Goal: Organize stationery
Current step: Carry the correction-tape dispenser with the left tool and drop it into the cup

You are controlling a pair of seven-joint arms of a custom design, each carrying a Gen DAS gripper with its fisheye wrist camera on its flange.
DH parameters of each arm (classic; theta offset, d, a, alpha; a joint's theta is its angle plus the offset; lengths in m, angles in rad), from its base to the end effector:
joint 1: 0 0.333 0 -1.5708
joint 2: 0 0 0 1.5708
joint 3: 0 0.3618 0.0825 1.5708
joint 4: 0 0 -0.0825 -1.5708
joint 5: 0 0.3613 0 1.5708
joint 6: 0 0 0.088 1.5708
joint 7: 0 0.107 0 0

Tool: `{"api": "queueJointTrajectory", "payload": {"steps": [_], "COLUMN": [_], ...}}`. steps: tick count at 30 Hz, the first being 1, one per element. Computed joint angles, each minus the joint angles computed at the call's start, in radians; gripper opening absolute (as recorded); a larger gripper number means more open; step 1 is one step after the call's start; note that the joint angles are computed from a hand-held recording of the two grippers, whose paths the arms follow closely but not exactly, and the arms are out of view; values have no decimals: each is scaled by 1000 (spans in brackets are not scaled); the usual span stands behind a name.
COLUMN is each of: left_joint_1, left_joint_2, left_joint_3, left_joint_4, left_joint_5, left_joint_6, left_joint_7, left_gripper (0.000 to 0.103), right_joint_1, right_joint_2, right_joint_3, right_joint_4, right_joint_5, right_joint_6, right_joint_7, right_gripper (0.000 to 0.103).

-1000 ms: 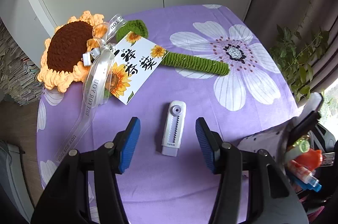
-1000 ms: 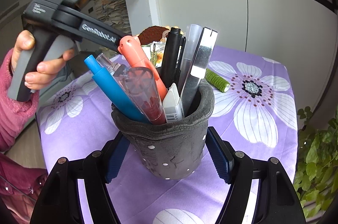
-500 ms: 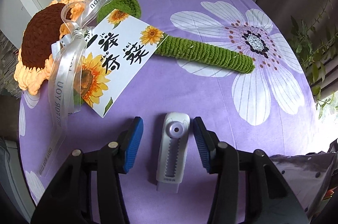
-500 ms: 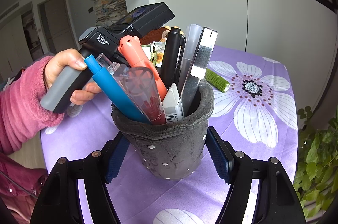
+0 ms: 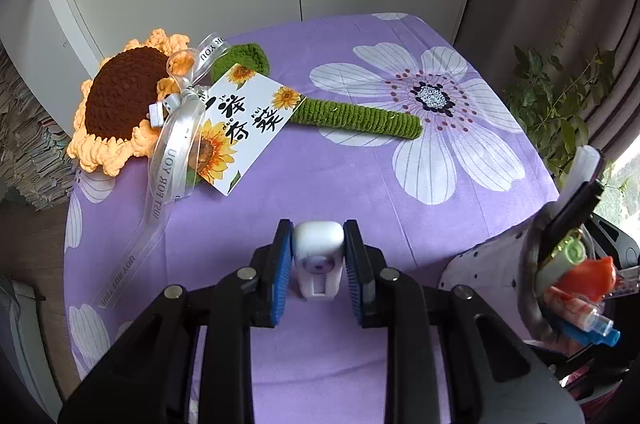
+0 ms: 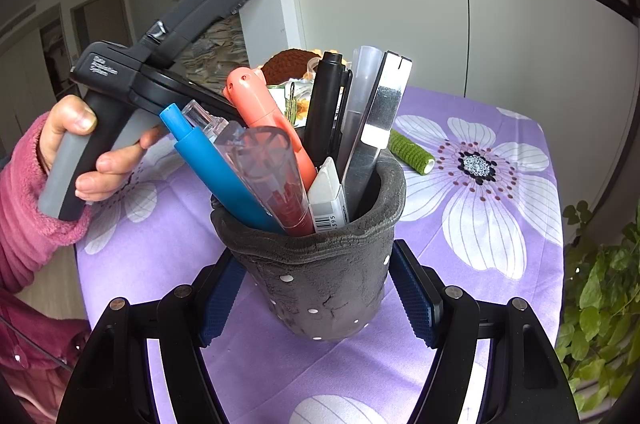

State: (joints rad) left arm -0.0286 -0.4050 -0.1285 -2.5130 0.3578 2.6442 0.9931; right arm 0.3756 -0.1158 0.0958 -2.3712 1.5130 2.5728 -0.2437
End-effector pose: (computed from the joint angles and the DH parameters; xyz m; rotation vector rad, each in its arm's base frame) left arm 0.4087 -0.0800 0.5336 -1.9810 1.7086 -0.4736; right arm 0.4342 0.2039 0.4510 -2.1001 0.5600 -0.1612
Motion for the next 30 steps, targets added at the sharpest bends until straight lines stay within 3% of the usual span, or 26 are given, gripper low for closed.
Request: {"api": "queueJointTrajectory", "payload": {"steps": [9,15,20,24,30], "left_joint_1": [-22,-70,-98,-160,-187], "left_joint_2": [-122,-173,-194,-198,-178], "left_joint_3": [-17,5,2,21,-1], "left_joint_4": [-40,-41,-22,2,33], "left_joint_5": [6,-43,-73,-121,-133], "left_joint_6": [5,21,52,75,94], "left_joint_7": [-7,16,36,83,122], "left_gripper": [23,23,23,23,23], "right_joint_1": [-1,-1,-1,-1,-1], "right_joint_2": [0,0,0,0,0], "right_joint_3": [0,0,0,0,0], "right_joint_4": [0,0,0,0,1], "right_joint_5": [3,2,2,2,1], "right_joint_6": [1,0,1,1,1], "right_joint_7": [6,7,7,7,8], "right_gripper": [74,74,74,74,74]}}
